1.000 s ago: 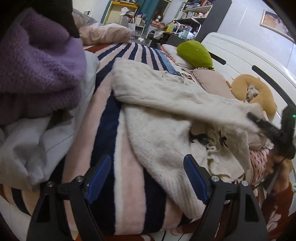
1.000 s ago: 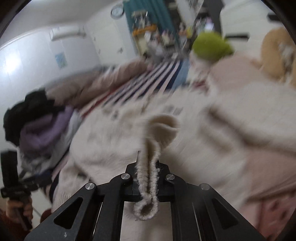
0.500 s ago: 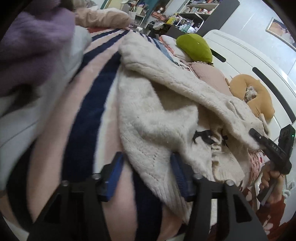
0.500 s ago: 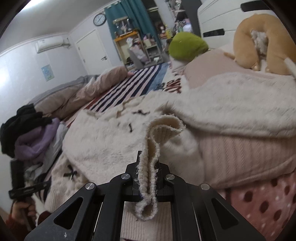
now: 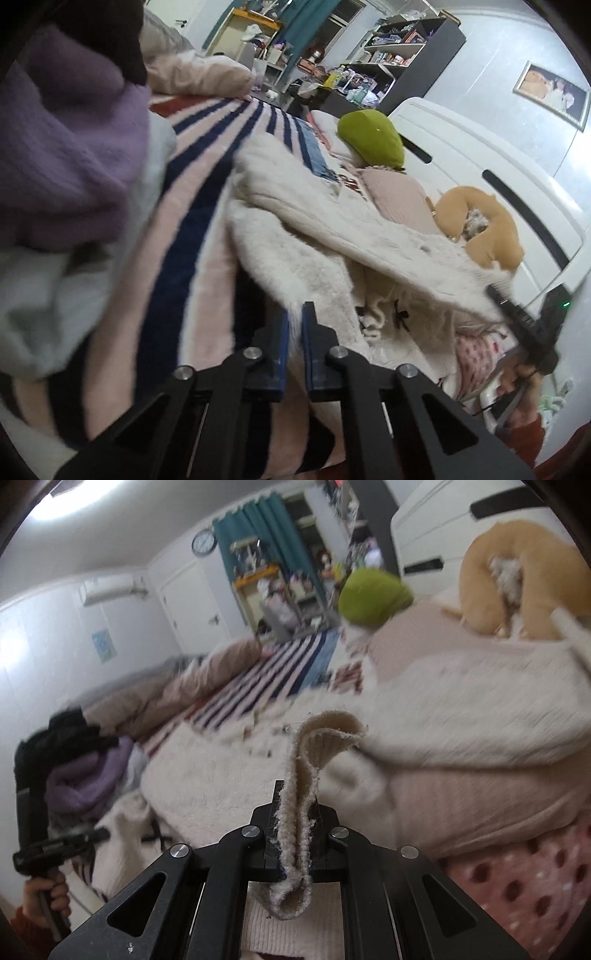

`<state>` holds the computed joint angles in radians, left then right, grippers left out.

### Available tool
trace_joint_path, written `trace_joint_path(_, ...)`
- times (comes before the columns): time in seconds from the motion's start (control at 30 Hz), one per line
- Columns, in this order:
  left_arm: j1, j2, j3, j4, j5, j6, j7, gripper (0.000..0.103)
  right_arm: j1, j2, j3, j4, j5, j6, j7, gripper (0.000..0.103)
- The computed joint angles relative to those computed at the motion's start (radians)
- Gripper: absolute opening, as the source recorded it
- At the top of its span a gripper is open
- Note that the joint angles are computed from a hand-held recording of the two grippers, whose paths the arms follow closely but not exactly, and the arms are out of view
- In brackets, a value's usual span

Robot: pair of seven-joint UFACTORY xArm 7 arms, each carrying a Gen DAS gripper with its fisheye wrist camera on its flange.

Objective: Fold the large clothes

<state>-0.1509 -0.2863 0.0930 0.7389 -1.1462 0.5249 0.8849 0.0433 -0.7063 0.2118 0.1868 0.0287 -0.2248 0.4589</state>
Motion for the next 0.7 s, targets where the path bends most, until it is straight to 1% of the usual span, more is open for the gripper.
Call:
trace_joint_path(0.03,0.01,-0.007,-0.016,-0.006,0.053,-0.014,-0.031,0.005,-0.017,-0.035,0.012,-0.006,0.002,0.015,0.0,0.002)
trace_joint_path(0.1,0.015,-0.026,-0.035,-0.028,0.13,-0.051,-0.072,0.006,-0.018,-0.066,0.0,-0.004,-0.007,0.049,-0.008,0.002)
trace_joint_path(0.13,0.01,-0.03,-0.034,-0.034,0.154,-0.06,-0.086,0.012,-0.002,-0.064,-0.021,-0.001,-0.014,0.068,-0.017,0.002)
trace_joint_path(0.17,0.001,-0.035,-0.023,-0.038,0.16,-0.059,-0.085,0.023,0.024,-0.045,-0.051,0.0,-0.019,0.075,-0.026,0.002)
trace_joint_path(0.2,-0.009,-0.043,-0.006,-0.043,0.153,-0.053,-0.071,0.03,0.051,-0.023,-0.08,0.0,-0.02,0.076,-0.031,0.002)
trace_joint_path(0.23,-0.019,-0.047,0.004,-0.044,0.146,-0.052,-0.062,0.041,0.09,0.018,-0.118,0.0,-0.017,0.062,-0.035,0.002)
trace_joint_path(0.27,-0.027,-0.056,0.007,-0.046,0.143,-0.055,-0.057,0.047,0.154,0.082,-0.181,0.001,-0.014,0.03,-0.041,0.002)
trace_joint_path(0.3,-0.032,-0.06,0.006,-0.048,0.148,-0.062,-0.06,0.049,0.198,0.125,-0.222,0.002,-0.012,0.012,-0.04,0.003)
trace_joint_path(0.33,-0.038,-0.066,0.001,-0.049,0.161,-0.071,-0.064,0.053,0.252,0.185,-0.272,0.01,-0.015,0.0,-0.041,0.003)
trace_joint_path(0.37,-0.045,-0.072,-0.001,-0.051,0.17,-0.075,-0.07,0.058,0.285,0.217,-0.303,0.016,-0.021,-0.004,-0.043,0.003)
trace_joint_path(0.4,-0.055,-0.074,0.001,-0.047,0.178,-0.075,-0.065,0.061,0.309,0.245,-0.324,0.023,-0.029,0.001,-0.046,0.004)
trace_joint_path(0.43,-0.066,-0.077,0.005,-0.047,0.178,-0.074,-0.057,0.067,0.306,0.26,-0.317,0.029,-0.032,0.015,-0.051,0.007)
trace_joint_path(0.47,-0.077,-0.076,0.007,-0.045,0.179,-0.075,-0.046,0.073,0.29,0.255,-0.299,0.029,-0.03,0.026,-0.053,0.008)
trace_joint_path(0.5,-0.082,-0.076,0.006,-0.046,0.185,-0.079,-0.047,0.078,0.278,0.238,-0.289,0.026,-0.03,0.043,-0.059,0.011)
trace_joint_path(0.53,-0.085,-0.073,0.0,-0.046,0.194,-0.089,-0.057,0.085,0.284,0.209,-0.302,0.021,-0.034,0.073,-0.072,0.03)
trace_joint_path(0.57,-0.087,-0.068,-0.004,-0.048,0.205,-0.101,-0.065,0.086,0.253,0.171,-0.275,0.014,-0.03,0.113,-0.079,0.044)
trace_joint_path(0.6,-0.085,-0.057,-0.005,-0.047,0.221,-0.107,-0.079,0.086,0.209,0.13,-0.235,-0.003,-0.027,0.139,-0.083,0.067)
trace_joint_path(0.63,-0.083,-0.047,-0.004,-0.046,0.234,-0.109,-0.092,0.086,0.172,0.079,-0.207,-0.025,-0.027,0.166,-0.088,0.073)
trace_joint_path(0.67,-0.078,-0.032,-0.004,-0.044,0.249,-0.109,-0.11,0.086,0.163,0.032,-0.208,-0.043,-0.023,0.202,-0.097,0.073)
trace_joint_path(0.7,-0.074,-0.012,0.001,-0.039,0.257,-0.101,-0.123,0.086,0.19,0.0,-0.252,-0.056,-0.01,0.24,-0.115,0.073)
